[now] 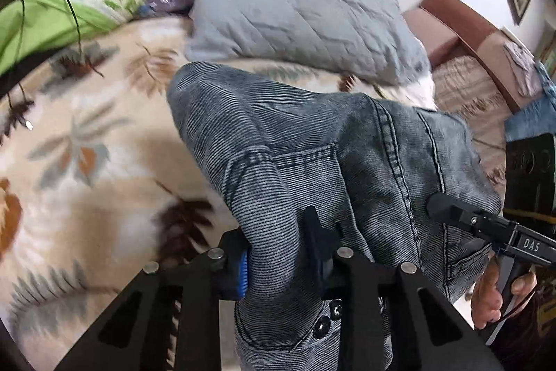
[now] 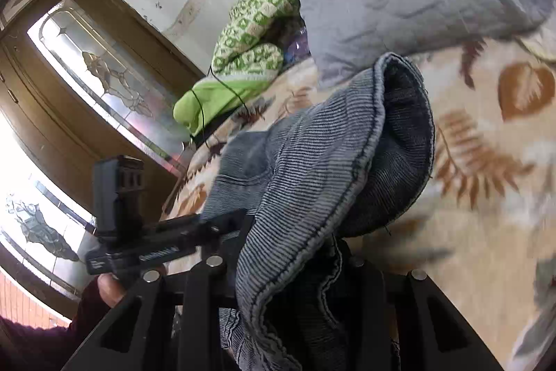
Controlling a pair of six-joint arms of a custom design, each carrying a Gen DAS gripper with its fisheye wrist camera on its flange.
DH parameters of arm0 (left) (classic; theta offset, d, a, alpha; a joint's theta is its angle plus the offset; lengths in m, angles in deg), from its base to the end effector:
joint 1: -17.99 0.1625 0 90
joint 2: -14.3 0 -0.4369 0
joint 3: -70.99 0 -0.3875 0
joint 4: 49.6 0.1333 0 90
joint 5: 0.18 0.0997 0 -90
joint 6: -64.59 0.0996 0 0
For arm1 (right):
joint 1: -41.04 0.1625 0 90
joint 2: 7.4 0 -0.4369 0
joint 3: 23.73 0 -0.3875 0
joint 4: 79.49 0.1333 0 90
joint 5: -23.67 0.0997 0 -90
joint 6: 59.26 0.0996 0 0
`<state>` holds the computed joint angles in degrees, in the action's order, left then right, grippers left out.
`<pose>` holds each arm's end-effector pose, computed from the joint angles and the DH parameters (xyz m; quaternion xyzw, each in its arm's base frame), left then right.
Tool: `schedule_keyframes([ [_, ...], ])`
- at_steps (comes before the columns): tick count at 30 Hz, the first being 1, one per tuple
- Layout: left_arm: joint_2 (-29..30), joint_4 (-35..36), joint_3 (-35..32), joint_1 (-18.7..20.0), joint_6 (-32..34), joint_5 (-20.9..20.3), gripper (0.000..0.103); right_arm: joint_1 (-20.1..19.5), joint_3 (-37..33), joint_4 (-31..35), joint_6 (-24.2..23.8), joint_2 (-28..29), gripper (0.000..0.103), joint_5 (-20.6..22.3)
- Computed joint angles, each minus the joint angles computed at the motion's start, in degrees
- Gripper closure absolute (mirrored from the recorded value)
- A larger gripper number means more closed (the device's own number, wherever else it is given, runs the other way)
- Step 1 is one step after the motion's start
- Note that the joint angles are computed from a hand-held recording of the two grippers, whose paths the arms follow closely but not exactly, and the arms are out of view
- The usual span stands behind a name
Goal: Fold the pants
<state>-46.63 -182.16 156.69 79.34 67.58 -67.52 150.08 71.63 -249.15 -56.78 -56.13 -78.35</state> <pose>-0.1788 -0.6853 0.3250 0.2349 0.9403 -0.1909 0.1556 0.3318 -0.6164 0.1819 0.1079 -0.9478 0.2965 0.0458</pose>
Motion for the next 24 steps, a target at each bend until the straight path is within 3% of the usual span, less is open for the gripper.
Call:
schedule_keyframes([
  [6,6.5,3.8,-7.5,2.5,-1.8,5.0,0.074,-3.1,-7.1,3.4,1.8,5.5,0.069,-0.1],
  [7,7.6,4.8,-8.0,2.9,-2.5,7.4,0.072,-3.8,-8.1,5.5,2.9,6.4,0.067,-1.5],
  [8,8.2,4.4,-7.6,3.1,-2.8,9.8,0.060,-4.3,-9.1,7.7,4.7,7.5,0.065,-4.5],
  [9,8.2,2.9,-6.7,3.2,-2.4,11.0,0.056,-4.6,-9.8,9.0,6.1,8.4,0.061,-7.3],
  [10,8.0,1.6,-5.8,3.1,-1.9,11.6,0.054,-5.0,-9.9,9.6,7.4,8.8,0.044,-8.4],
  [12,7.1,-0.1,-4.0,2.3,-0.7,13.5,0.054,-5.5,-7.9,6.7,8.2,8.1,0.042,-7.2],
  [15,4.8,-2.3,-1.1,0.3,0.4,17.6,0.054,-3.1,-7.8,8.2,7.2,7.4,0.038,-13.5],
  [19,-0.5,-11.0,6.2,-4.0,4.6,21.8,0.052,0.9,-4.1,2.5,3.3,4.5,0.038,-18.8],
  [23,-5.5,-19.5,13.0,-8.7,7.4,26.2,0.024,6.1,0.3,-5.5,-1.1,1.7,0.038,-22.6],
  [24,-6.7,-21.6,14.6,-10.0,7.9,27.3,0.022,7.3,0.9,-6.6,-1.7,1.3,0.038,-23.5],
])
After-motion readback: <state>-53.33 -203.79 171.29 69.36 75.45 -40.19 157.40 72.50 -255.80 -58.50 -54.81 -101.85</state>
